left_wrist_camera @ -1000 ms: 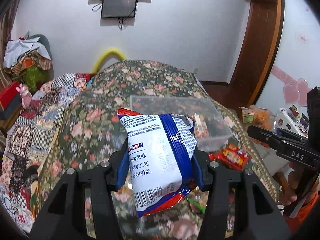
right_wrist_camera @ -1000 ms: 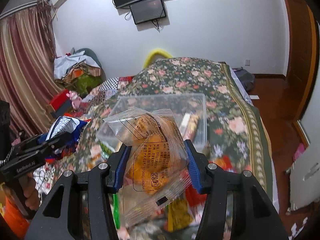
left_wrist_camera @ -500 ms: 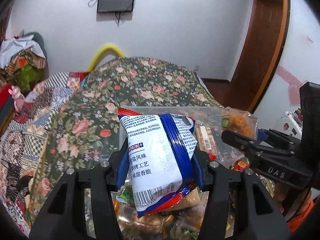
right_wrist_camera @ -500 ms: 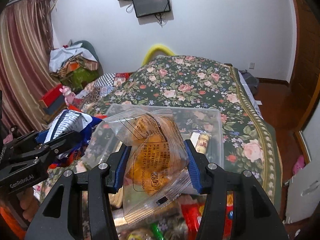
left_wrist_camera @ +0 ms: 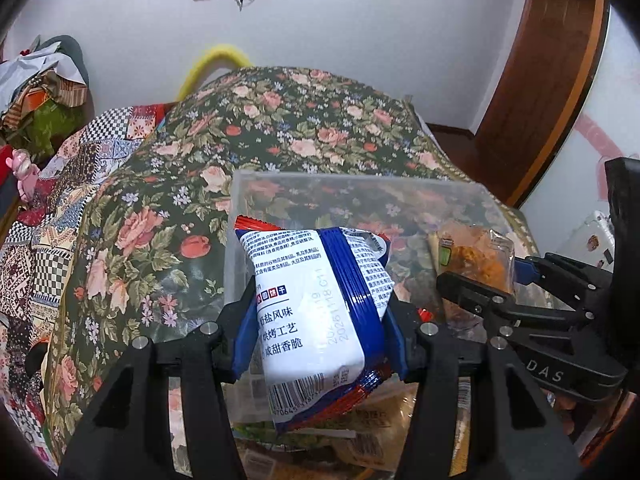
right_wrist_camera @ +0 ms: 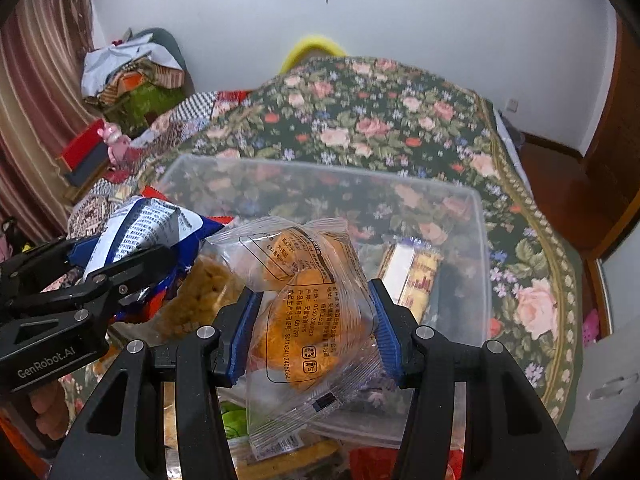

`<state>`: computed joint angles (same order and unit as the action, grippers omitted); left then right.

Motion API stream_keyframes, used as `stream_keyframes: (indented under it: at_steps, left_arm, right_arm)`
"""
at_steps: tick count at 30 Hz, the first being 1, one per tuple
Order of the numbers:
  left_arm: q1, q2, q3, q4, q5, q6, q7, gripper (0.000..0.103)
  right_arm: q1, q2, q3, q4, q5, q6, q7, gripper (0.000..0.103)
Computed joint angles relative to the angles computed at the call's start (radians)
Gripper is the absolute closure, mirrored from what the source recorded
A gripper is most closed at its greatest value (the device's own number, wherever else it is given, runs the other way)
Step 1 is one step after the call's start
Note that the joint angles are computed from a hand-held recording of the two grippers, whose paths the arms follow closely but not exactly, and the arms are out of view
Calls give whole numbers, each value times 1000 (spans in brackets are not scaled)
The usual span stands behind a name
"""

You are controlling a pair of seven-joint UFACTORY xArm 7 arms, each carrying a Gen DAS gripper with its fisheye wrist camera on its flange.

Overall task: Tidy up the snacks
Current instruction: 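Lower the blue-and-white bag into the box with left tool while right tool drops bread bag in, then grasp the orange-tipped cracker pack with left tool while right tool grasps yellow chip bag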

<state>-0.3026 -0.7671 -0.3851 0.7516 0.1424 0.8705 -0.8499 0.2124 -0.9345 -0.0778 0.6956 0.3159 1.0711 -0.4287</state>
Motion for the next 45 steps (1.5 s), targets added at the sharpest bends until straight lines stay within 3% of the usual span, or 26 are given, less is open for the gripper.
stream_keyframes:
  at_steps: [6,12,19,23,33,45]
  left_arm:
    - [-18,21,10,6,-19,16,14,46]
    - [-21,-28,0,15,-12,35,4,42]
    - [-13,-124,-55,79,22,112,31,28]
    - [-10,-171,-90,118,21,176,49,22]
    - [-26,-301,-142,133,-69,333,36,13]
    - [-111,-392,-173,0,-198,447,-11,11]
  right_arm:
    - [-10,-10,15,-10,-18,19,7,52]
    - [-10,-43,14,-4,-25,24,4,35]
    - [-11,-133,-10,28,-33,63,-2,30]
    - [-14,-200,-34,53,-33,107,-8,24]
    - [-61,-348,-113,81,-51,270,10,21]
    - [-189,-450,-206,-7,-162,456,-17,21]
